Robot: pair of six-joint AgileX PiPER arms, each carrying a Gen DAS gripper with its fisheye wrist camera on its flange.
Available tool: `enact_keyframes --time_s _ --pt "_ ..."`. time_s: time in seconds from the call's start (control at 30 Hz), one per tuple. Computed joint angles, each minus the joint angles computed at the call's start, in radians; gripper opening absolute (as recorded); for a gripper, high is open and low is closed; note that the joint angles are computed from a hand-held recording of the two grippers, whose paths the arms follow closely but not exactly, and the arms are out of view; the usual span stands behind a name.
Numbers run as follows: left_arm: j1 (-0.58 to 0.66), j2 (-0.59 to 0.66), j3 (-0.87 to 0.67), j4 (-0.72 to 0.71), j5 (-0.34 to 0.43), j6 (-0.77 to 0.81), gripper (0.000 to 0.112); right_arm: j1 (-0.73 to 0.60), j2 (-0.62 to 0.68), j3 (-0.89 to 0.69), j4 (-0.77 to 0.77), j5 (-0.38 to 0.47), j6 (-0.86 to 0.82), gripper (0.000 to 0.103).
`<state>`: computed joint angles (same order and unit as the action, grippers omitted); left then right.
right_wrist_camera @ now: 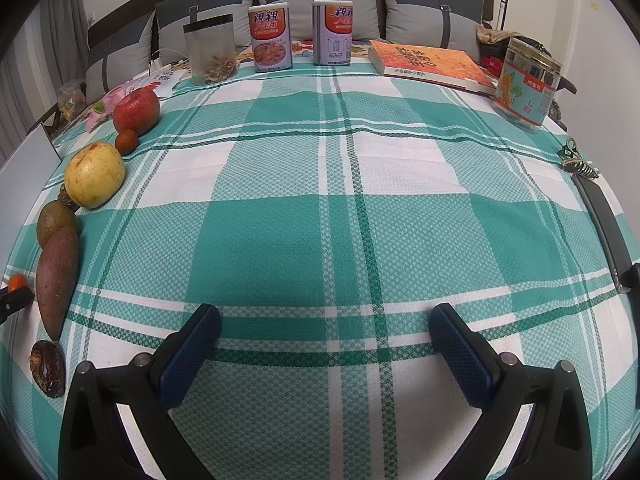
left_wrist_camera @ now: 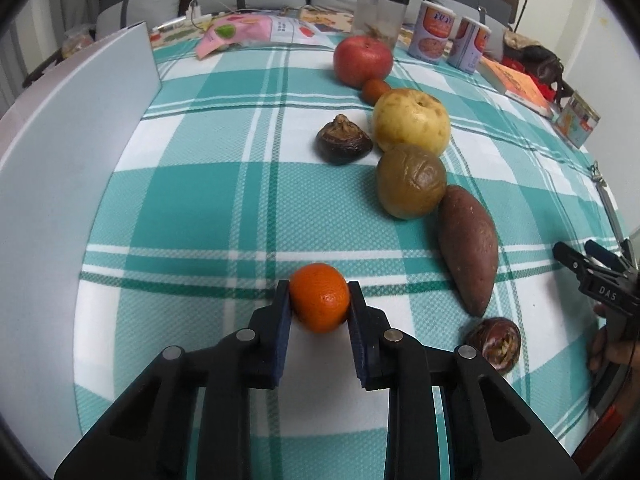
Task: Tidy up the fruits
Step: 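Grasp the second sweet potato with the right tool while the left tool holds an orange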
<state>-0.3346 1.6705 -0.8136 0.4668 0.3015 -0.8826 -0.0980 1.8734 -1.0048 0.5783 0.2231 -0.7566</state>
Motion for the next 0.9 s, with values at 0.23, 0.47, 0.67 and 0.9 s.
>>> enact_keyframes --time_s 0.23,0.47,0.67,0.9 --pt "0.039 -0.103 0.063 -0.213 0.040 0.205 0.027 0.020 0.038 -0.298 0.080 0.623 0.077 0.091" --pt "0.043 -0.159 0.092 -0.284 0.093 0.251 0.027 0.334 0.207 -0.650 -0.223 0.831 0.489 0.068" --pt "0.086 -0.177 0.127 -0.391 0.094 0.345 0.026 0.400 0.301 -0.760 -0.325 0.894 0.609 0.041" --pt "0.027 -0.236 0.144 -0.378 0.144 0.348 0.026 0.282 0.169 -0.627 -0.233 0.880 0.477 0.041"
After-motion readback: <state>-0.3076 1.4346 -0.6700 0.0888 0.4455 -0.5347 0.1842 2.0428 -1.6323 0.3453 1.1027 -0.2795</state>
